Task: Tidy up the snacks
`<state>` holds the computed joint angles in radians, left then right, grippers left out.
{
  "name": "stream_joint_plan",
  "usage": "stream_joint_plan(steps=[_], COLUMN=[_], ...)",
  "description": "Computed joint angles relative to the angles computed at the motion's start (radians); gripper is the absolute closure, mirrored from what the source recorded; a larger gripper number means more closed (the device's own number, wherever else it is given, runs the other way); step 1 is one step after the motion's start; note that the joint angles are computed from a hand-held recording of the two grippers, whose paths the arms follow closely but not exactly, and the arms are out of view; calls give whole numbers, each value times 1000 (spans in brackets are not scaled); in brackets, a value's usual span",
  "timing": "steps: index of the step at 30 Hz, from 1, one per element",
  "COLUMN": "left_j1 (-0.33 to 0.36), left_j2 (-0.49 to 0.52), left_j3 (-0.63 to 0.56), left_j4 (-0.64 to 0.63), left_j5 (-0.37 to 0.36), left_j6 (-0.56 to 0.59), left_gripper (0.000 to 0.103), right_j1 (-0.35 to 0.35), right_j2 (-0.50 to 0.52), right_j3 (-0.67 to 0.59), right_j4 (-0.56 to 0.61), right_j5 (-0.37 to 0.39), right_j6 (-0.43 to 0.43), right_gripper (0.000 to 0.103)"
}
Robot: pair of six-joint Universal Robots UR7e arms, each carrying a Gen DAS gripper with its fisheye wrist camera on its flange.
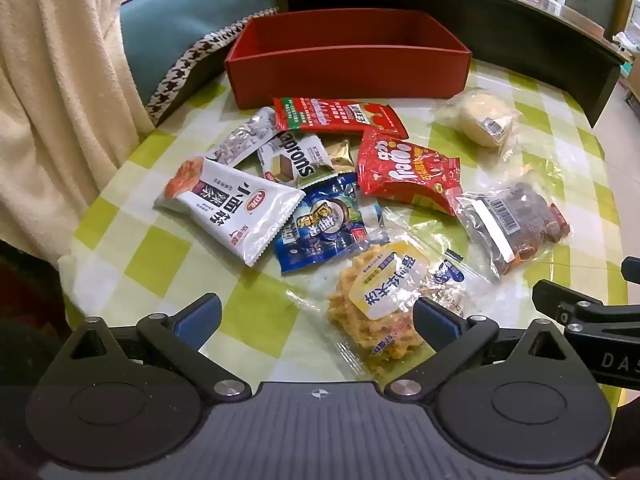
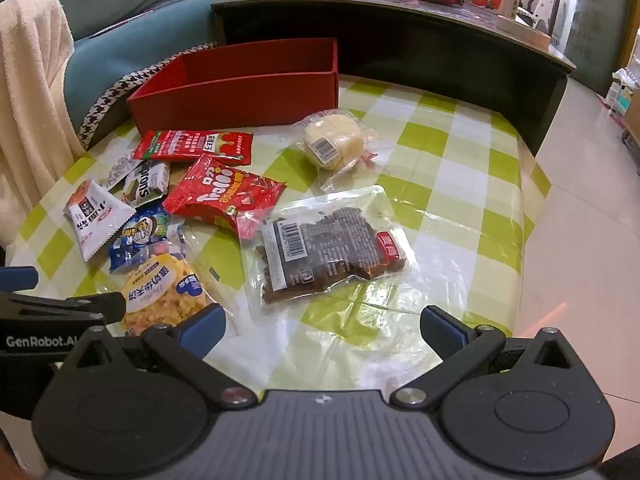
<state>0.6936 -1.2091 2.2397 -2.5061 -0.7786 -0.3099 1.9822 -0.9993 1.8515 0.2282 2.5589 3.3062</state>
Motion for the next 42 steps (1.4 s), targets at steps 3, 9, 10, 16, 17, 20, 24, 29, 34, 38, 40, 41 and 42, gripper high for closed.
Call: stream_joint_plan(steps=[3, 9, 10, 16, 17, 20, 24, 29, 34, 38, 40, 41, 42], left_j1=[1, 0, 2, 1, 1, 0, -3, -3, -4, -4, -3, -3, -3], left_j2=[0, 2, 2, 6, 6, 6, 5, 5, 6, 5, 5, 5, 5], left_j3=[-2, -1, 2, 3, 4, 2, 6, 5, 6, 6, 5, 4, 4], left_j4=[6, 9, 5, 0, -2, 5, 4, 6, 7, 8, 8, 8, 8], left_j5=[1, 4, 5, 3, 2, 2, 0, -1, -2, -2, -2, -3, -3], left_j6=[-3, -4, -3, 1, 2, -3, -4, -3, -4, -4, -3, -2, -2], left_gripper=[0, 1, 1, 1, 1, 1, 1, 1, 1, 1, 1, 1, 1], right_j1=[0, 0, 0, -4, -3, -5, -5, -4, -7, -5, -5, -5, -5], right_j2=[1, 6, 7, 10, 11, 7, 7, 10, 18, 16, 11, 11, 12], right_j3=[-1, -4, -4, -8, -8, -6, -3, -5, -18, -13, -7, -7, -7], right_j4=[2, 8, 9, 15, 14, 12, 11, 11, 18, 19, 16, 16, 15], right_j5=[1, 4, 3, 3, 4, 1, 0, 0, -1, 1, -1, -1, -1], right_j6=[1, 6, 7, 8, 9, 5, 5, 6, 5, 10, 8, 8, 9], right_gripper=[0, 0, 0, 0, 0, 0, 0, 0, 0, 0, 0, 0, 0])
